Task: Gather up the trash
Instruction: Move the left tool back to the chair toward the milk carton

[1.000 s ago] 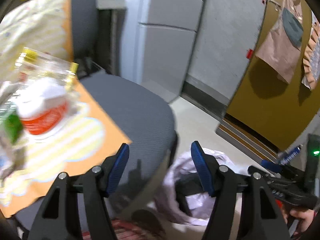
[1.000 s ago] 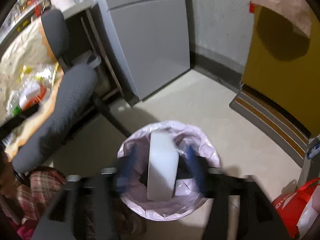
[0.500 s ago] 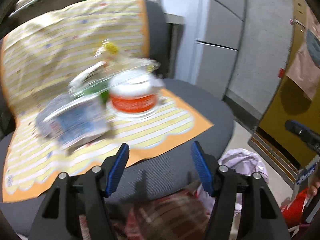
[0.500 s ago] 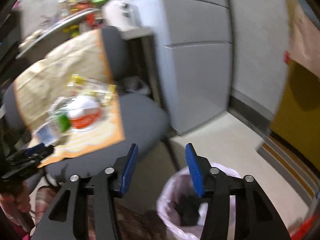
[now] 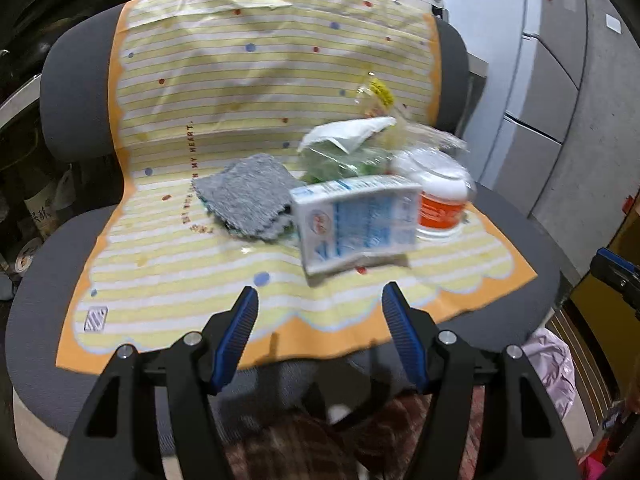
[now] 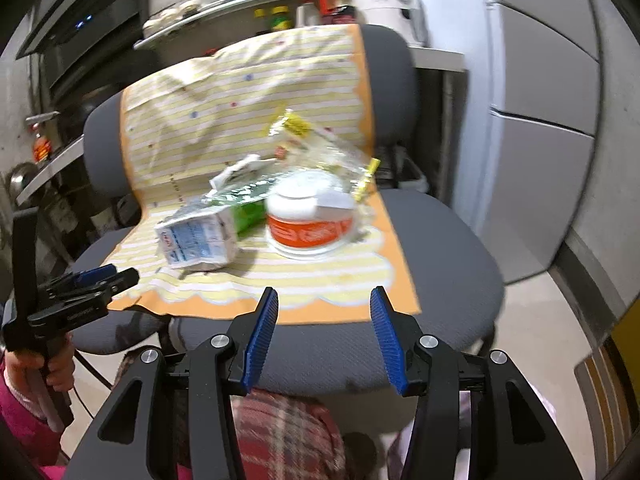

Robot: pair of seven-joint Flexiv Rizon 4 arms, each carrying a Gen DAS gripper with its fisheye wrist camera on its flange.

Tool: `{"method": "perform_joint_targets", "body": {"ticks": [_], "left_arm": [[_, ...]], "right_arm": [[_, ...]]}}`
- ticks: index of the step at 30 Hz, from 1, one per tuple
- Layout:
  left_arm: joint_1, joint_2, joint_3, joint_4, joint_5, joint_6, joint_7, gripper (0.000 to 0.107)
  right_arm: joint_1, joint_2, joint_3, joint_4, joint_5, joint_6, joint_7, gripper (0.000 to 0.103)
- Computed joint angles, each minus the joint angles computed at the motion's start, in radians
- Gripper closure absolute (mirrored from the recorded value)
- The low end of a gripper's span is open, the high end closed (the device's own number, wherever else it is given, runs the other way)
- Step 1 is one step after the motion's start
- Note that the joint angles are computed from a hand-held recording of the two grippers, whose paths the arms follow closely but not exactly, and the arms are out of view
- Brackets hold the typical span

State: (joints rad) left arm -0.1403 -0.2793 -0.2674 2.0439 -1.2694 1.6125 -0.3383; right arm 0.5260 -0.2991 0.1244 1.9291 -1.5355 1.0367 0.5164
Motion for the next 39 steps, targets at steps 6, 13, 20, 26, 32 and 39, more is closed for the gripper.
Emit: {"method": "perform_joint_targets", "body": {"ticks": [6, 13, 20, 26, 32, 39], "left_arm": [[-0.005, -0.107, 0.093, -0.111, 0.279, -0.052, -0.167, 0.030], [0.010, -0.179, 0.116, -0.196, 0.460, -0.091, -0.292, 0.030], [0.085, -0.208, 0.029, -0.217, 0.547, -0.121, -0.313, 0.030], [0.139, -0.209, -0.036, -0.204, 0.617, -0.113, -0.342, 0.030], [0.165, -0.211, -0.062, -0.201, 0.693, -0.104, -0.396, 0.030], [0.165, -0.219, -0.052, -0.213, 0.766, -0.103, -0.456, 0.030]], "right_arm": [[0.002, -0.055, -0.015, -0.052, 0.052, 0.056, -0.085, 0.043], [0.036, -0.077, -0.032, -0.064, 0.149, 0.026, -0.156, 0.038], [0.044, -0.075, -0.045, -0.058, 0.172, 0.017, -0.148, 0.038], [0.044, -0.073, -0.047, -0.049, 0.180, 0.015, -0.142, 0.038], [0.045, -0.063, -0.044, -0.035, 0.173, 0.001, -0.129, 0.038], [0.038, -0.054, -0.037, -0.021, 0.172, -0.003, -0.114, 0.038]]}}
